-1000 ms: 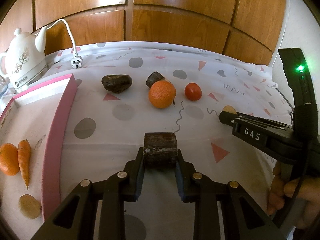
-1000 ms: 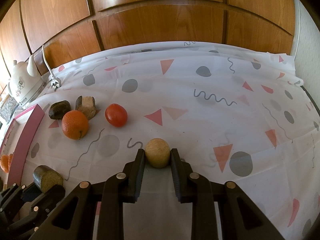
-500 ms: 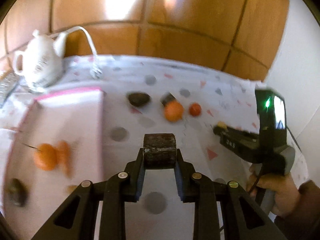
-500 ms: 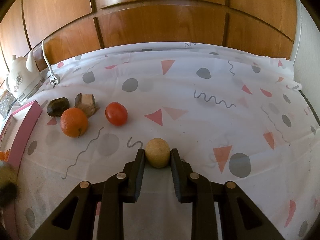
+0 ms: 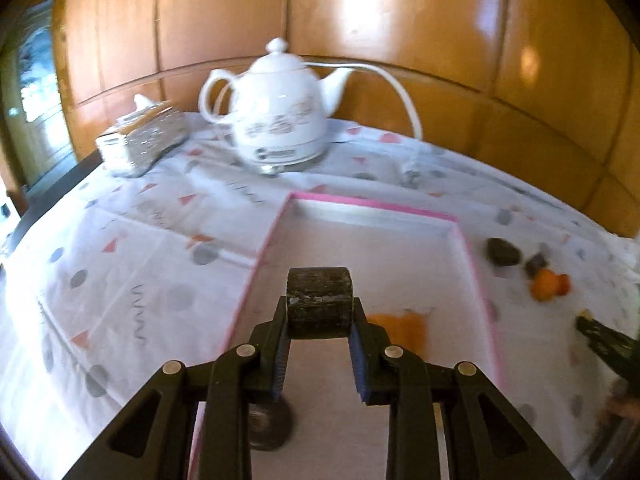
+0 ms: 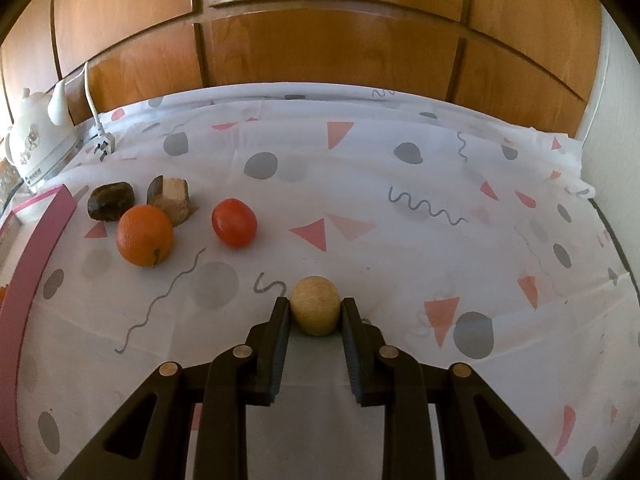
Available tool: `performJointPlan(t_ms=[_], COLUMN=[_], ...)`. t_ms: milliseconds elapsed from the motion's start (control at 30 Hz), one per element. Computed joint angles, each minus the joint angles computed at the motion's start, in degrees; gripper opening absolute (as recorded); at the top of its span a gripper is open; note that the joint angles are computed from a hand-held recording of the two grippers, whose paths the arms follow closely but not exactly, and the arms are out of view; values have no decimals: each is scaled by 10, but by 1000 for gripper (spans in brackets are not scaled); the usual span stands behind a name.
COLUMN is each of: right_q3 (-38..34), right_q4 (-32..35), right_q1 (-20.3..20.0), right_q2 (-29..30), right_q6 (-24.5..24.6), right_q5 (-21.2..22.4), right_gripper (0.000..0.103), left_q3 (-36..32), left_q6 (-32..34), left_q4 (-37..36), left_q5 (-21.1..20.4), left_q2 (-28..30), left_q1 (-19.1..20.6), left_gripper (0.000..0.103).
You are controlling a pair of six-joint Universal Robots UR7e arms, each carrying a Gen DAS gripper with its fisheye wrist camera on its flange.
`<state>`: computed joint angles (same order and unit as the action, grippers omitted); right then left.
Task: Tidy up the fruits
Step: 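Carry the black slice into the pink tray and open the left gripper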
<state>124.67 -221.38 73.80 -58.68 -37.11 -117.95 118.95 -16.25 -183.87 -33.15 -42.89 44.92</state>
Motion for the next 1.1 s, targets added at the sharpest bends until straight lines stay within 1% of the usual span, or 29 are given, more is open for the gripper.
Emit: performJointPlan(t_ms=[133,300,433,533,633,733,900,1000,1100], right_q3=[-1,14,33,46,61,68,73,72,68], right_q4=[-7,-8,0,25,51,78,119,134,152], right_q1=[5,13,31,48,69,91,127,146,155], right_q2=[3,0,-4,-10,-16,-15,-1,11,20], right_q6=[-7,-7,-1,3,-3,-12,-24,-27,-30], right_q5=[-9,4,33,65,102,133,164,168,171], right_gripper=[25,25,25,25,25,25,25,25,25], left_q3=[5,4,8,10,15,21,30,36,43], left_q6=[-23,-35,-29,-31,-34,-36,-42,-44,-51], left_q4=[8,12,-2,-6,-11,-14,-16,-21,-23], left_q5=[5,-6,-6,-6,-10,-9,-17,-14,-14], left_q2=[3,5,6,3,-1,-4,-12,-15,-21], left_q1=[2,4,1,-2,-5,-10,-14,-17,-19], left_gripper=[27,28,35,37,41,41,42,42,42])
